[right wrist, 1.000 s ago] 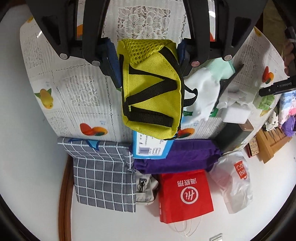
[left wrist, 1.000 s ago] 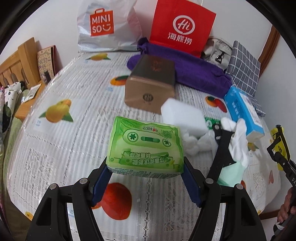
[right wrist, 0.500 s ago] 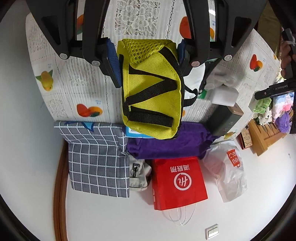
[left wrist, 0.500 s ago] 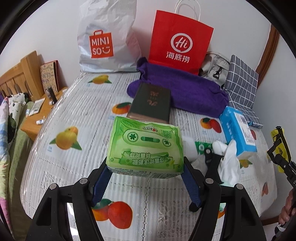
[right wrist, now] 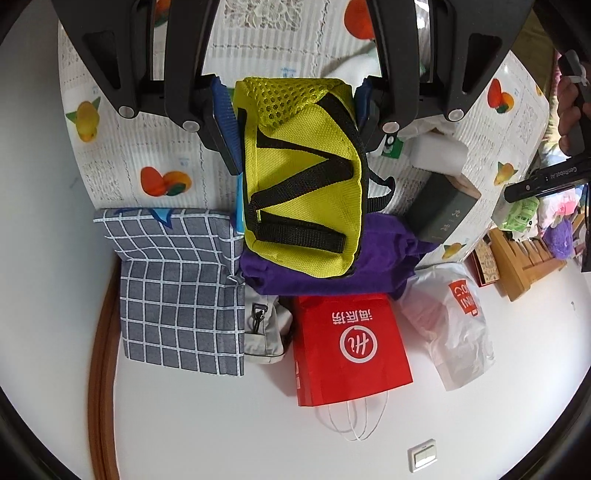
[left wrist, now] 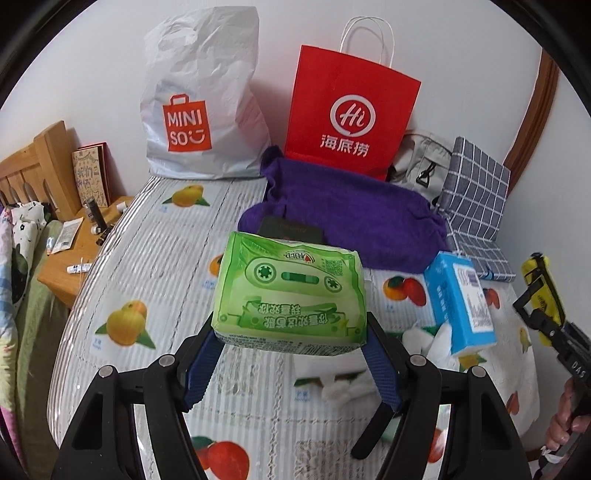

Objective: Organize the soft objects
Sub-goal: 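Lift the yellow pouch with right tool while left tool carries green pack toward towel, then lower green pack onto purple towel with left tool while right tool sets pouch beside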

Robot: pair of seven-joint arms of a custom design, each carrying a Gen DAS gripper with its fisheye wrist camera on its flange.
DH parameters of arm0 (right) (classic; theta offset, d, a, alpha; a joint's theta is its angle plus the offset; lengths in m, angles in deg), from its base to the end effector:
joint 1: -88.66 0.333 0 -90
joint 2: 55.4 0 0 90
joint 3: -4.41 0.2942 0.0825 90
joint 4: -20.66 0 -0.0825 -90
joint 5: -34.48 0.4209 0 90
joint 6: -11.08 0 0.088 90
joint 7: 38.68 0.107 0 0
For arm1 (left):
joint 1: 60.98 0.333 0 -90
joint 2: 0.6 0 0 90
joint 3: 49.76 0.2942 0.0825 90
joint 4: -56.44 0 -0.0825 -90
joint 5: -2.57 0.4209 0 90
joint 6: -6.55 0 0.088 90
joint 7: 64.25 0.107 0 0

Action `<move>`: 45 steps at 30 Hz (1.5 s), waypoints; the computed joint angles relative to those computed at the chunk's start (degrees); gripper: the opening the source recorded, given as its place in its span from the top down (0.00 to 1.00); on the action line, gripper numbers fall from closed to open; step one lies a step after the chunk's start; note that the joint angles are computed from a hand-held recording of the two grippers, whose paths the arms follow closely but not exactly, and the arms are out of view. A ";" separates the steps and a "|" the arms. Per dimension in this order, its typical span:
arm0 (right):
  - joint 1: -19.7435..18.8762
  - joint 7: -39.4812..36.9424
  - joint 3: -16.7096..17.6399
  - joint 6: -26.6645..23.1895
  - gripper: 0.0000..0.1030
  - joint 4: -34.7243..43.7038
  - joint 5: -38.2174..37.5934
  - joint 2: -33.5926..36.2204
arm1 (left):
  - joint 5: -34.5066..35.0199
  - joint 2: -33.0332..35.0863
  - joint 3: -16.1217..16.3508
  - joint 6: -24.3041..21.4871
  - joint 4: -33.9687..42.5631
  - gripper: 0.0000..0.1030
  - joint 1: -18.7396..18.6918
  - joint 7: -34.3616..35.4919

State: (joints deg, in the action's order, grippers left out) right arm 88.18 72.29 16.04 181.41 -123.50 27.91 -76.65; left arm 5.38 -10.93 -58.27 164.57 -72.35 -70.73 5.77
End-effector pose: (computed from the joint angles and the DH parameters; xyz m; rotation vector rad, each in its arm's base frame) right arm 0.4960 0.1087 0.4652 -1.6657 1.7481 -0.6606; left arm 0.5437 -0.1842 0.4815 -1.8719 1.9021 -0.8240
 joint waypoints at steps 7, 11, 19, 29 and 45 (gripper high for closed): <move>-2.02 2.50 1.27 0.34 0.50 5.00 -3.78 4.96 | 2.09 4.23 -0.67 -0.83 5.49 0.31 0.67 -0.58; -0.96 3.42 -0.36 -0.19 0.50 8.95 -5.35 8.51 | 3.39 7.32 -1.05 -1.47 9.11 0.31 1.11 -1.10; 4.02 1.33 -5.69 -1.19 0.50 18.41 -5.67 16.78 | 6.64 15.15 -1.50 -4.06 18.26 0.31 1.77 -2.37; 9.73 -7.14 -10.97 -4.61 0.49 32.89 3.86 28.91 | 6.99 26.59 -1.92 -8.17 32.53 0.31 1.76 -2.61; 11.37 -16.20 -13.53 -14.40 0.48 56.96 11.43 48.70 | 7.17 49.69 -1.36 -19.83 63.25 0.31 -0.48 0.15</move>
